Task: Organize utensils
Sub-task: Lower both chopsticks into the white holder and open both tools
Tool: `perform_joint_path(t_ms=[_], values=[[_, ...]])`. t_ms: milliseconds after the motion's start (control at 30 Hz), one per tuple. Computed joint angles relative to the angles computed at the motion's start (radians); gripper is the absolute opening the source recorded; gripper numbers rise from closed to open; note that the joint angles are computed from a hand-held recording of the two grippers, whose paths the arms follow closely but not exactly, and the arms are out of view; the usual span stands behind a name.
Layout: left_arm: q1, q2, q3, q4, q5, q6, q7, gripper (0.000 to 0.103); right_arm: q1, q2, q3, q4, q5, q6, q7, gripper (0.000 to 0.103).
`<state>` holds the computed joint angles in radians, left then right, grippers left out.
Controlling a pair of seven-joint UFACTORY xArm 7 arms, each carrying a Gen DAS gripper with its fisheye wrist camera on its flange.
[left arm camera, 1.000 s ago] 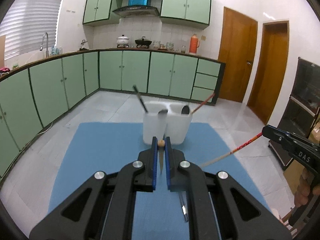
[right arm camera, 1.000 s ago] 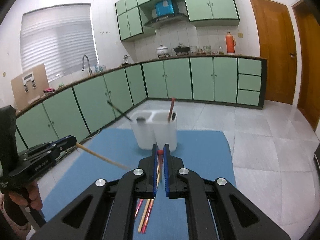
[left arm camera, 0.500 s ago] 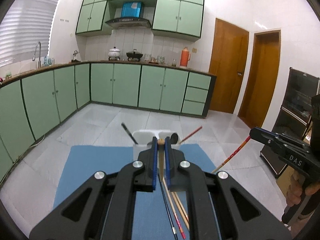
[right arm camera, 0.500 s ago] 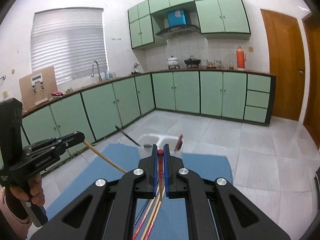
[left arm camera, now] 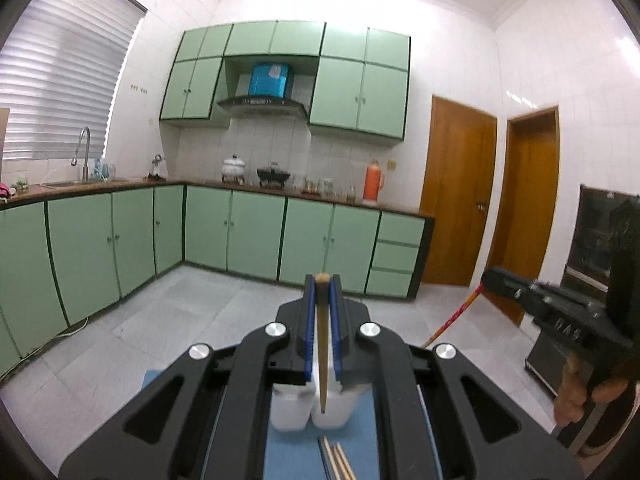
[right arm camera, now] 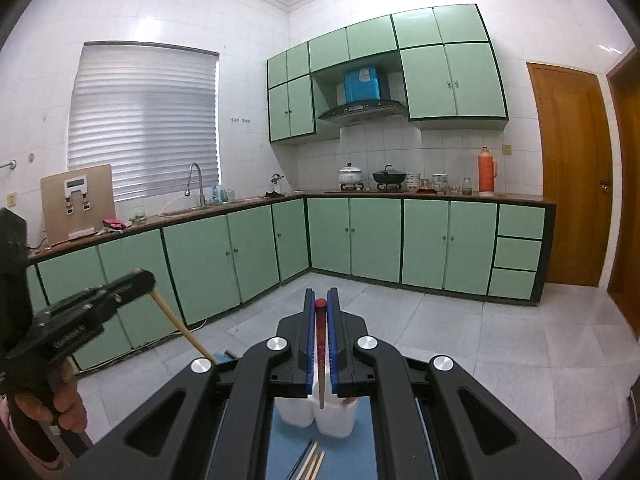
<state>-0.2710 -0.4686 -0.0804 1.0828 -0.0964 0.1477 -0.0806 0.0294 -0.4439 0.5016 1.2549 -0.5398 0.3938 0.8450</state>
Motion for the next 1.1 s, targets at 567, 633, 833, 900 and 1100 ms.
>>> perform_joint_path(t_ms=[567, 633, 833, 900, 1100], values=[[0.092, 0.351, -0.05, 0.216, 0.136, 0.007, -0.125, 0.006, 0.047, 0.362, -0.019, 0.186, -0.237, 0.053, 0.119, 0.006], [0.079, 0.359, -0.035, 0.205, 0.113, 0.015, -0.098, 0.006, 0.071, 0.374, -0.045, 0.174, -0.227, 0.049, 0.117, 0.006], [0.066, 0.388, -0.018, 0.211, 0.064, 0.065, -0.036, 0.006, 0.144, 0.383, -0.119, 0.142, -0.201, 0.041, 0.103, 0.006], [0.066, 0.388, -0.016, 0.208, 0.055, 0.077, -0.028, 0.01, 0.171, 0.381, -0.143, 0.131, -0.188, 0.042, 0.093, 0.006], [0.066, 0.351, -0.015, 0.176, 0.027, 0.078, -0.011, 0.038, 0.243, 0.354, -0.214, 0.104, -0.185, 0.047, 0.097, 0.012]])
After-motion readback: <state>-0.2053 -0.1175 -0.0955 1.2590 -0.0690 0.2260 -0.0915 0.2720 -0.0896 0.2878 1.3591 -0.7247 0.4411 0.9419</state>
